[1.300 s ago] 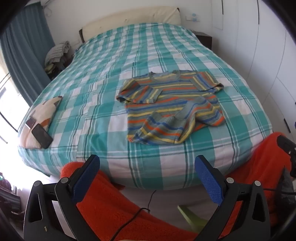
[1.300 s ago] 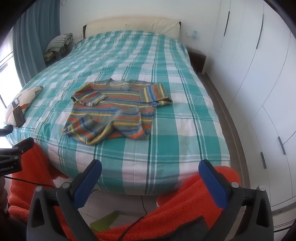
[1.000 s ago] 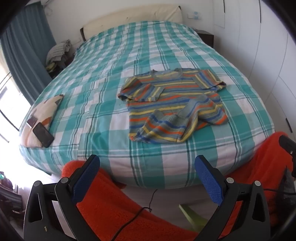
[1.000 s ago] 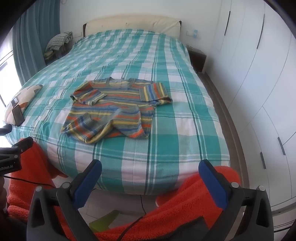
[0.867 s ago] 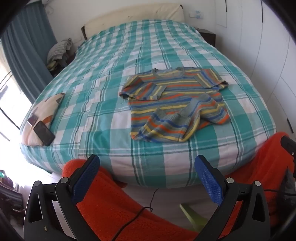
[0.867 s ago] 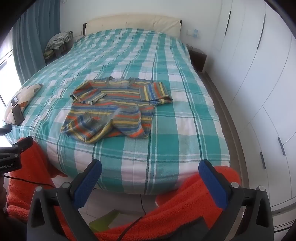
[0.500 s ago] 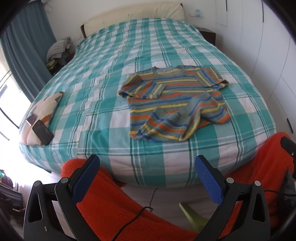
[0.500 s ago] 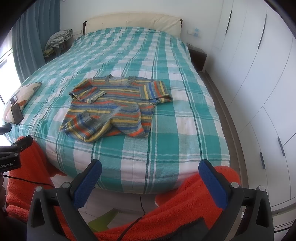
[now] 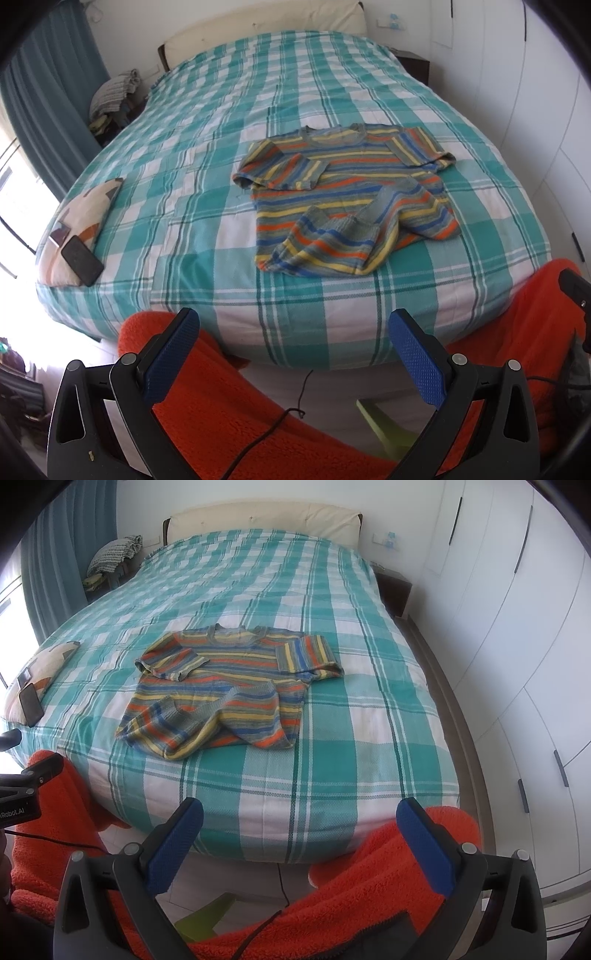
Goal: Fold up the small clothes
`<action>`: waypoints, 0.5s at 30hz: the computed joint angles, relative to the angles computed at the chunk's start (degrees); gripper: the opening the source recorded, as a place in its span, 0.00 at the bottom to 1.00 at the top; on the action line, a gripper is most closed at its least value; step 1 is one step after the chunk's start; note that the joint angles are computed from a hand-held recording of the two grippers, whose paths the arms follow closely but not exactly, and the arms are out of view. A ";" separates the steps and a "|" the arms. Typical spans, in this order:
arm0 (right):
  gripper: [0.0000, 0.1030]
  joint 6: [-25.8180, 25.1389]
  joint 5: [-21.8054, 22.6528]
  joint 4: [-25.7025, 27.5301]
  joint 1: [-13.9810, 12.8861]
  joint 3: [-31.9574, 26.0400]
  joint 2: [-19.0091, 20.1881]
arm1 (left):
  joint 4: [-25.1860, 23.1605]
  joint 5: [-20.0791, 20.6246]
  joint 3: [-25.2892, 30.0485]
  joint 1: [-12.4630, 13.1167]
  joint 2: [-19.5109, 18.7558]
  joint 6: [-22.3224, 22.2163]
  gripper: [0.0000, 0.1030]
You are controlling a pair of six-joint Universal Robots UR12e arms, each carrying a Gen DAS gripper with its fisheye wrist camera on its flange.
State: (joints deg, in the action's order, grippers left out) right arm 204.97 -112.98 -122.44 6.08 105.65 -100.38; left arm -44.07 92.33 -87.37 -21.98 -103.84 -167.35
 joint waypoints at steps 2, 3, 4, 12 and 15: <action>1.00 -0.13 0.00 0.03 -0.01 0.01 0.02 | -0.07 -0.18 -0.01 0.05 0.01 -0.04 0.99; 1.00 -0.09 0.09 -0.02 -0.02 0.05 0.01 | -0.34 -0.39 0.01 0.08 -0.02 -0.03 0.99; 1.00 -0.09 0.20 -0.10 -0.06 0.10 -0.02 | -0.68 -0.70 0.16 0.15 -0.21 0.08 0.99; 1.00 -8.72 8.00 -9.62 -4.67 2.13 0.34 | -4.36 -9.61 5.63 3.63 -6.03 5.88 0.99; 1.00 -15.64 15.27 -16.63 -9.15 2.38 3.11 | -9.01 -11.41 11.07 3.67 -11.05 9.79 0.99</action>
